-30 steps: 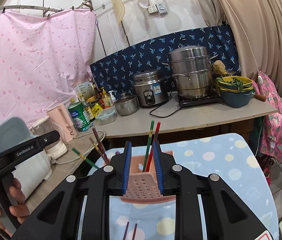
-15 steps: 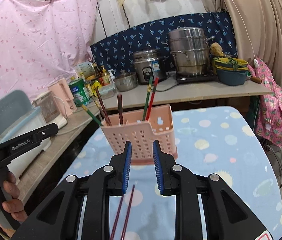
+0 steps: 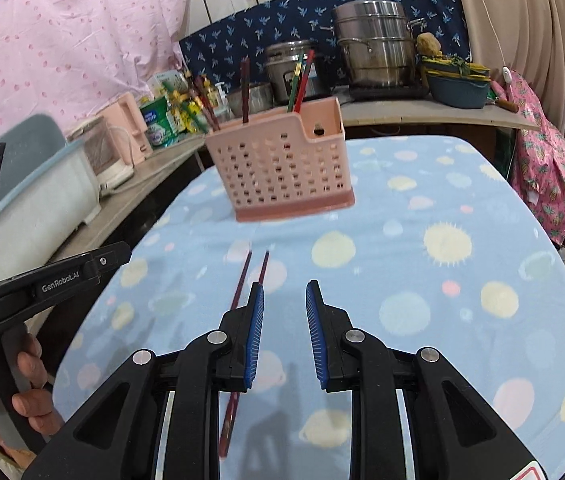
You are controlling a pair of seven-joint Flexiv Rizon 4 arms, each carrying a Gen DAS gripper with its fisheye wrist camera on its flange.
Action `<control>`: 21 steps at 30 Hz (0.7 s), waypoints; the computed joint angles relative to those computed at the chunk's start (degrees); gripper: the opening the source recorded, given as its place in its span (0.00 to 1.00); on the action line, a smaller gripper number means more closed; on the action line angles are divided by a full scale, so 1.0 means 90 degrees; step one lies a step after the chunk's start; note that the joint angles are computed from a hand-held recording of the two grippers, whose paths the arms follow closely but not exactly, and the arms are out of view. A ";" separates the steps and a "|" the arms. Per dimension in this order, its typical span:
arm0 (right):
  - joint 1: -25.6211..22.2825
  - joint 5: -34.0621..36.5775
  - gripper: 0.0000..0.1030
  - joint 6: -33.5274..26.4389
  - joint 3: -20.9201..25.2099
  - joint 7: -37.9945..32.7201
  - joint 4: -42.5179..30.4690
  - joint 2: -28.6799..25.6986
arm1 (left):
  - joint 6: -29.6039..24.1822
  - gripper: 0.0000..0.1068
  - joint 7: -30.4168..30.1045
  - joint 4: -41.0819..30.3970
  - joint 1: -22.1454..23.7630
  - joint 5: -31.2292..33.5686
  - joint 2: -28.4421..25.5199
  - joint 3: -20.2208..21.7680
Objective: Organize utensils
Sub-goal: 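Move both open tools back down to the last two dark red chopsticks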
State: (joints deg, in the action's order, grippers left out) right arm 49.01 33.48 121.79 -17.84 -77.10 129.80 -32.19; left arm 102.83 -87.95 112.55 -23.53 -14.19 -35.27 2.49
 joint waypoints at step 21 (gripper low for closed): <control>0.0208 -0.0419 0.22 -0.0016 0.0665 0.0698 0.0166 -0.0712 | 0.0060 0.37 -0.0251 0.0804 0.0533 0.0241 -0.0090 -0.0491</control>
